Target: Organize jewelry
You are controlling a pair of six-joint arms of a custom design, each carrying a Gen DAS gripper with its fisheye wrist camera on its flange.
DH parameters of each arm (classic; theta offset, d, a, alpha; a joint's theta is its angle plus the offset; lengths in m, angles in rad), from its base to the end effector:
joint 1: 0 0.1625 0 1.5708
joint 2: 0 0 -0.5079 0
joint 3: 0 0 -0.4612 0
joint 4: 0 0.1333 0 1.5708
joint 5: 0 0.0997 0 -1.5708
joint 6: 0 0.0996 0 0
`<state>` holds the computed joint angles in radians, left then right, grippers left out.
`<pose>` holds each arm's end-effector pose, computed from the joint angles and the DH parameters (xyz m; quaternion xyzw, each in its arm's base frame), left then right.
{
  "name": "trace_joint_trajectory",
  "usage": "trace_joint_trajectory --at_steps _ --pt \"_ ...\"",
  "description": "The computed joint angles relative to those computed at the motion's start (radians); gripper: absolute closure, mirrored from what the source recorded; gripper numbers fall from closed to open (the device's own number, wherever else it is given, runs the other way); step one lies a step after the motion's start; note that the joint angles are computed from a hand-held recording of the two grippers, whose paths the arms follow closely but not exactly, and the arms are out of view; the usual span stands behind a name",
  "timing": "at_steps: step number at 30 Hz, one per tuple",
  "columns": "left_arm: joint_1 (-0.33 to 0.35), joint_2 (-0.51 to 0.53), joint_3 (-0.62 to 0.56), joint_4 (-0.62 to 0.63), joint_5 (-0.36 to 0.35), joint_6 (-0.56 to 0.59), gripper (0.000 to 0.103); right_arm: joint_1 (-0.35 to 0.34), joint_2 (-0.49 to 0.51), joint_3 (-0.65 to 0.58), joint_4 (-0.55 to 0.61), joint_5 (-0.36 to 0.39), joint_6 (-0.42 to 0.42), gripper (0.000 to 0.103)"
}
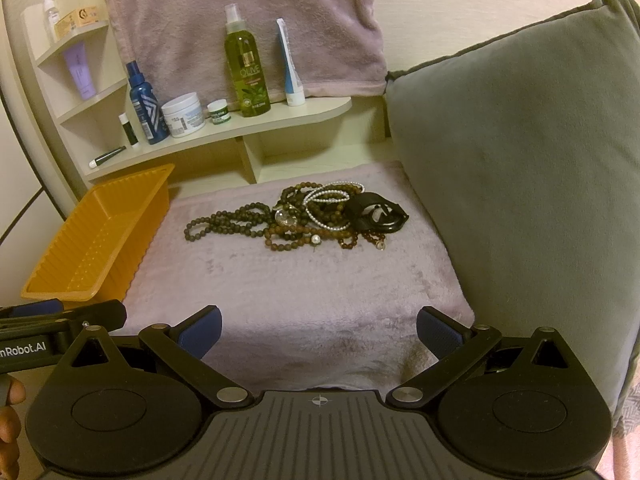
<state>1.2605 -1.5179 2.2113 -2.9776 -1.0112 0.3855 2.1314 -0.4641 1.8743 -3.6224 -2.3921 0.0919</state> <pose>0.0209 -0.5446 0.3763 0.2164 0.8795 -0.3256 0.2712 0.3959 -0.5171 -0.0601 0.0796 -0.8756 0.3952 0.2662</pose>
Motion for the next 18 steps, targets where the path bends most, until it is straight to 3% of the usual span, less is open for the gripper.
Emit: trace_joint_trajectory --at_steps 10,18 --pt "-0.01 0.006 0.001 -0.004 -0.008 -0.022 0.004 -0.004 0.001 0.002 -0.011 0.0 -0.002 0.0" --pt "0.023 0.009 -0.037 -0.006 -0.077 -0.074 0.005 -0.014 0.005 -0.01 -0.034 0.006 -0.022 0.0"
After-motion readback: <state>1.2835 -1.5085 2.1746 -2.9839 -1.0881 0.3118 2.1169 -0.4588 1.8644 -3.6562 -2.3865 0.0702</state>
